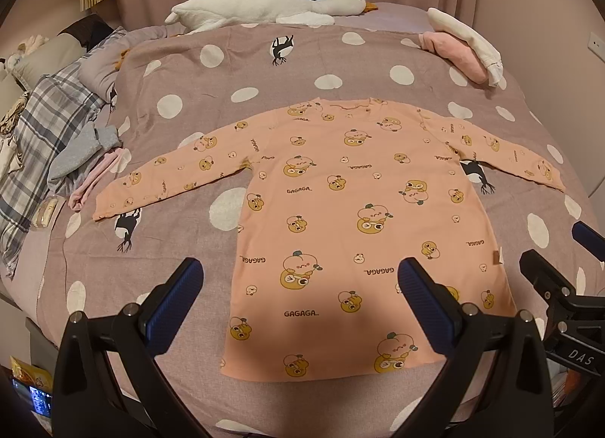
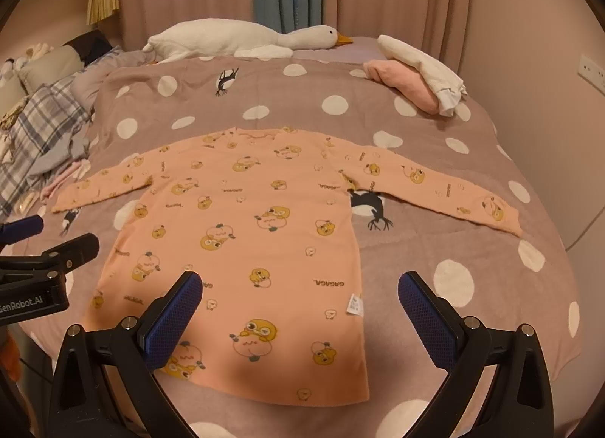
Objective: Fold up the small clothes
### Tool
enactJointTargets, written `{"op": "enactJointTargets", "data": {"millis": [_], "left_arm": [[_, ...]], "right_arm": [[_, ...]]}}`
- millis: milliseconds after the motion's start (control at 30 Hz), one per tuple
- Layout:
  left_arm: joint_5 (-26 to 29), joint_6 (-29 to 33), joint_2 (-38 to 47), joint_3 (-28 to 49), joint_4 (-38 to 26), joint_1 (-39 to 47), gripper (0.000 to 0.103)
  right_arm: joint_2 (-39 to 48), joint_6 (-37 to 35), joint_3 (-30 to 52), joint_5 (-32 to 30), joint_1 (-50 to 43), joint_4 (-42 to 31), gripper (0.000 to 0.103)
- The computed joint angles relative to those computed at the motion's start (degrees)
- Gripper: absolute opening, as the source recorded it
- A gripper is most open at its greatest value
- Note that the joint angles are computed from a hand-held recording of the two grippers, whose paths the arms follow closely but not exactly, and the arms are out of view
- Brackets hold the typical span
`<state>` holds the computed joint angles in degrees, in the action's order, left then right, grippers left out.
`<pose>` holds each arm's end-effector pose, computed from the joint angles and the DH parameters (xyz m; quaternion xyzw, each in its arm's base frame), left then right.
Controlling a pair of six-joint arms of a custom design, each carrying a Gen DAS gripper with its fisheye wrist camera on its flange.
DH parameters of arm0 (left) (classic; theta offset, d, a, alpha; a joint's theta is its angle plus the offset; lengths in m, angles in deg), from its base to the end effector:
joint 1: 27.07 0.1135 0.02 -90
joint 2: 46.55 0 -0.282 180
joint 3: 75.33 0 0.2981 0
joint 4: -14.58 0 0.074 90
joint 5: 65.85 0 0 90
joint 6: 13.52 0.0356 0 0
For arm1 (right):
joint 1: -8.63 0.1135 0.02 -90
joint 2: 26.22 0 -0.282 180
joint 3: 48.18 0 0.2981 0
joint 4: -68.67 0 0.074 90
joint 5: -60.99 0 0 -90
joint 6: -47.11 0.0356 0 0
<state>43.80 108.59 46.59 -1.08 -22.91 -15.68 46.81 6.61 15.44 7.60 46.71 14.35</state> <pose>0.3720 0.0627 0.2090 0.2182 0.9190 -0.0461 0.3252 0.2313 0.1542 0.2425 0.1630 0.9129 -0.0715 0.3674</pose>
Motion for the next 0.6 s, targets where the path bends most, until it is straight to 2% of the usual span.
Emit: {"op": "enactJointTargets", "data": {"millis": [600], "left_arm": [[0.14,-0.01,-0.13,0.08,-0.32,0.11,0.103]], "right_arm": [[0.27,0.01,1.42,0.13,0.33,-1.17,0.103]]}}
